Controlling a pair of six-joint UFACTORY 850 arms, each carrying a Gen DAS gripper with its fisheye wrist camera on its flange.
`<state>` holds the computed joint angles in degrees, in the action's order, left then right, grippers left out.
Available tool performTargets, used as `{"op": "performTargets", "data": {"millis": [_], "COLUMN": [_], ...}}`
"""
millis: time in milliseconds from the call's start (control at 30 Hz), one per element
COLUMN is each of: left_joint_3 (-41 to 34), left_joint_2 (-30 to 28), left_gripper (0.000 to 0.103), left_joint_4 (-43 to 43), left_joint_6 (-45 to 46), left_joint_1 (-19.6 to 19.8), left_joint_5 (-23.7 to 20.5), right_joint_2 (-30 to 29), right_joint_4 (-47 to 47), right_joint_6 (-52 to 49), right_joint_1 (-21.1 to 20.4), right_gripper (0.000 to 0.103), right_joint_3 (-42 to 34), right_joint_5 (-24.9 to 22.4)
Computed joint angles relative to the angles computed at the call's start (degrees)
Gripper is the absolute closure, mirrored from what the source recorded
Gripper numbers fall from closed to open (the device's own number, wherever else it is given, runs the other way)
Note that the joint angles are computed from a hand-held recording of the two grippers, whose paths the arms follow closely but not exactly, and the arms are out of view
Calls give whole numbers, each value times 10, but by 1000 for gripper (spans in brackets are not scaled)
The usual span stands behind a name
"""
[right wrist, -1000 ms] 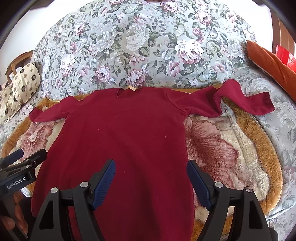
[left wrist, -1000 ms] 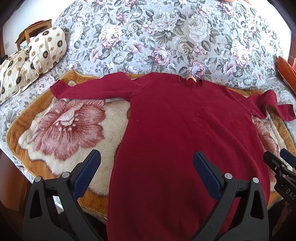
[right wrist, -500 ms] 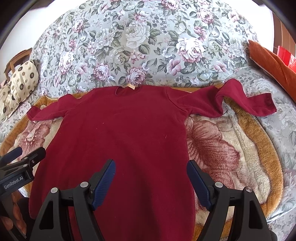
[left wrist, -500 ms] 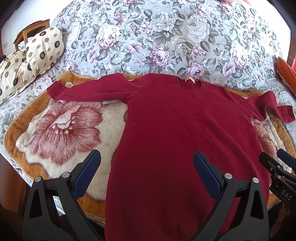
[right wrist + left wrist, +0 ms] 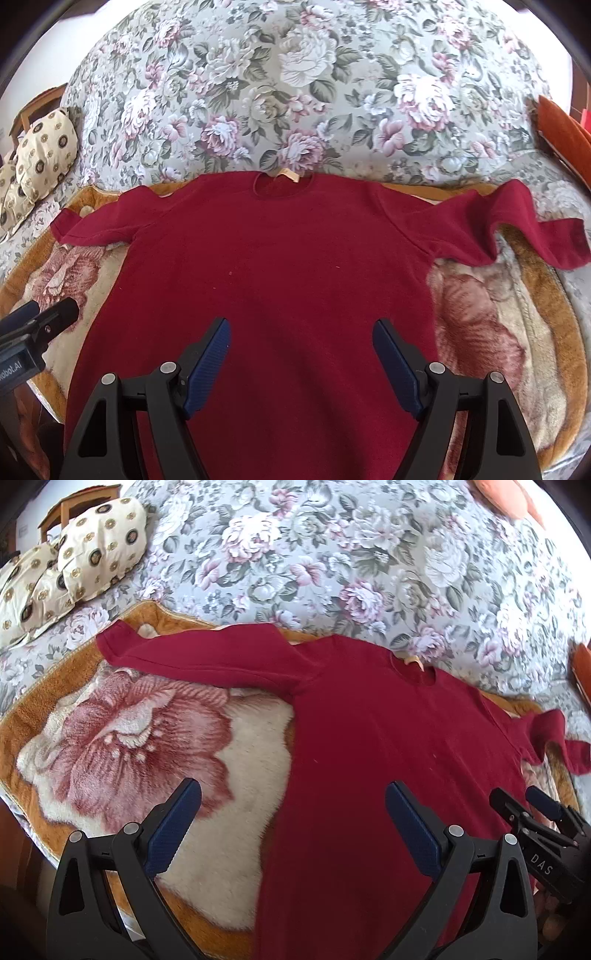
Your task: Fold small clothes
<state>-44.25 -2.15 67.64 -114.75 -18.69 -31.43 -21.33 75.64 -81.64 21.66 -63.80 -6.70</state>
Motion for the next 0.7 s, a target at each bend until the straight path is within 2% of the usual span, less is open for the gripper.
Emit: {"op": "performTargets", "data": {"millis": [167, 267, 367, 433, 600, 700], "left_joint_3": [32, 42, 39, 33, 6, -15], "left_joint_2": [35, 49, 48, 36, -24, -66], "left_gripper": [2, 2, 2, 2, 2, 2], "left_joint_4": [7, 15, 27, 48, 94, 121], "left_joint_6": [-1, -4, -16, -39, -99, -135], "left_joint_1": [100, 177, 257, 307, 397, 429], "left_joint_5": [46, 79, 118, 139, 184, 225], "right_joint_2": [-53, -100, -155, -192, -290, -340], "right_joint_4": [-103, -125, -186, -227, -358, -418], "right_joint_6": [68, 93, 163, 198, 329, 409], "right_joint_1": [41, 59, 82, 97, 128, 132], "right_gripper": [25, 31, 41, 52, 55, 55], "right_joint_3": [-75, -143, -224, -276, -409, -477], "right_joint_5": [-25, -73, -95, -104, -125, -161]}}
